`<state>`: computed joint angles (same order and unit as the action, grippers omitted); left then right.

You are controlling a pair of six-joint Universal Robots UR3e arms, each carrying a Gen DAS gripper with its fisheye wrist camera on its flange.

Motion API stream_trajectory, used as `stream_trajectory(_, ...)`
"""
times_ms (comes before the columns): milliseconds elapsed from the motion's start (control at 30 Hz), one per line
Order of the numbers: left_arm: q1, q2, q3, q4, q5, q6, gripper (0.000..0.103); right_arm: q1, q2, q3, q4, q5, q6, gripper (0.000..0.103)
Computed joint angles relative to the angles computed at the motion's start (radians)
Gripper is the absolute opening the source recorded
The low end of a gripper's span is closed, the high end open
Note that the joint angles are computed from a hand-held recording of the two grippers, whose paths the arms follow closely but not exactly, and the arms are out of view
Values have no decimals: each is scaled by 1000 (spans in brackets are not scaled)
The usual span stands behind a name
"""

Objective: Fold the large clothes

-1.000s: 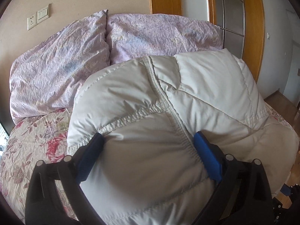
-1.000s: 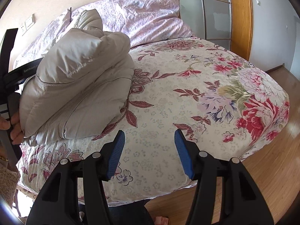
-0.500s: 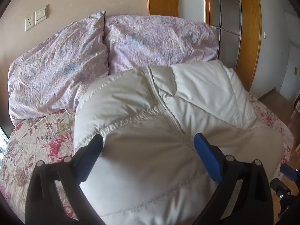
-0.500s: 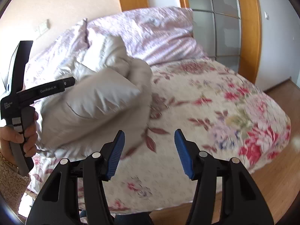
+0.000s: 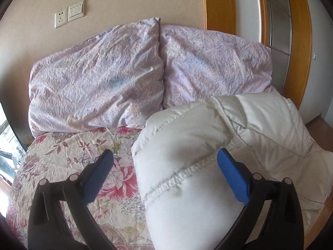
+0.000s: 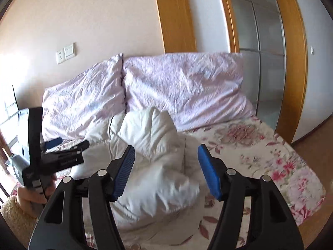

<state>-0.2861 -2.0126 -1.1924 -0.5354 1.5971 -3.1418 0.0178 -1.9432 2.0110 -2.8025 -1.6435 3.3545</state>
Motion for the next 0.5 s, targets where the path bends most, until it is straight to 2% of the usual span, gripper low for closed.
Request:
stream_trajectory(33, 8, -8, 7, -7, -12, -7, 99, 8, 21, -28, -15, -7, 2, 65)
stream_trajectory(133, 29, -28, 30, -30, -51, -26, 99, -11, 97, -138, 20, 95, -18, 65)
stream_trajectory(333, 28, -64, 90, -44, -28, 0, 100, 32, 385, -456, 119, 202, -37, 64)
stream_trajectory(500, 30, -98, 144, -60, -14, 16, 100, 43, 544, -632, 190, 186, -48, 55)
